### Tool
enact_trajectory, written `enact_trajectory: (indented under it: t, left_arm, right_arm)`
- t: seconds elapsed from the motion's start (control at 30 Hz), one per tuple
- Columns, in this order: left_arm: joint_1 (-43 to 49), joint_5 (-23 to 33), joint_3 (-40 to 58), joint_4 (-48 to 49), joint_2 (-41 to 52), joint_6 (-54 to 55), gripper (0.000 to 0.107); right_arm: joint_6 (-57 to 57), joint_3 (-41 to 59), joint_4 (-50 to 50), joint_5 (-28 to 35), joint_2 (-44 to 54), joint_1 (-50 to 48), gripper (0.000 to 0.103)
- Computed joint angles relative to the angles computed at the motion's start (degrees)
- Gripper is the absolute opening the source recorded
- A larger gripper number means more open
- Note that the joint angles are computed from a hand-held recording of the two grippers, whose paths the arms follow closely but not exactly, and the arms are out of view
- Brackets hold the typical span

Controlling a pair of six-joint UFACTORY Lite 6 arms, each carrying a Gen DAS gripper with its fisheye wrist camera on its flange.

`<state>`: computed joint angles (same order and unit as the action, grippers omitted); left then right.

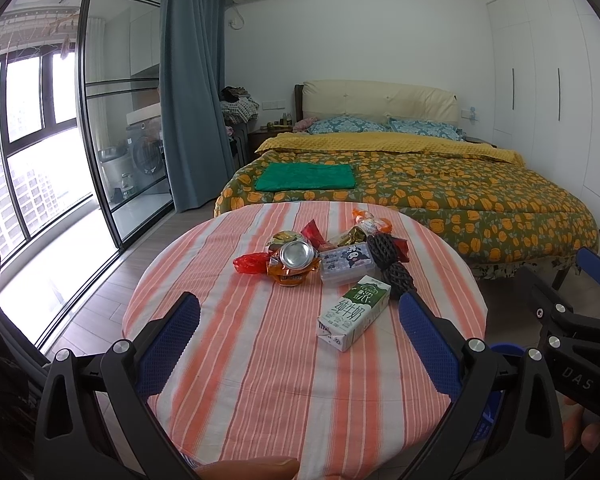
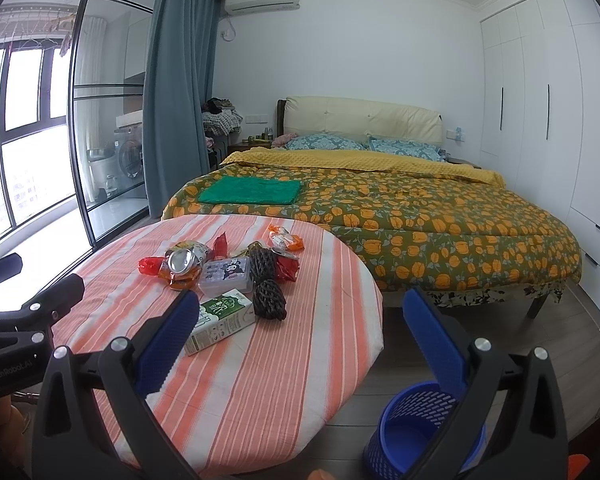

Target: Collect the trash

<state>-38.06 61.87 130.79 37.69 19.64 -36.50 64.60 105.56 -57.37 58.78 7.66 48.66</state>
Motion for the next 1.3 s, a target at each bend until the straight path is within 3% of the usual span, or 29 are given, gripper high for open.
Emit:
enact_trajectory:
  t: [1.3]
  left_arm:
    - [-3.33, -1.63, -6.75, 3.92, -2.01, -6.1, 0.099]
  right_arm:
    - [0.21, -0.37, -0.21, 0.26, -0.22, 0.21, 0.099]
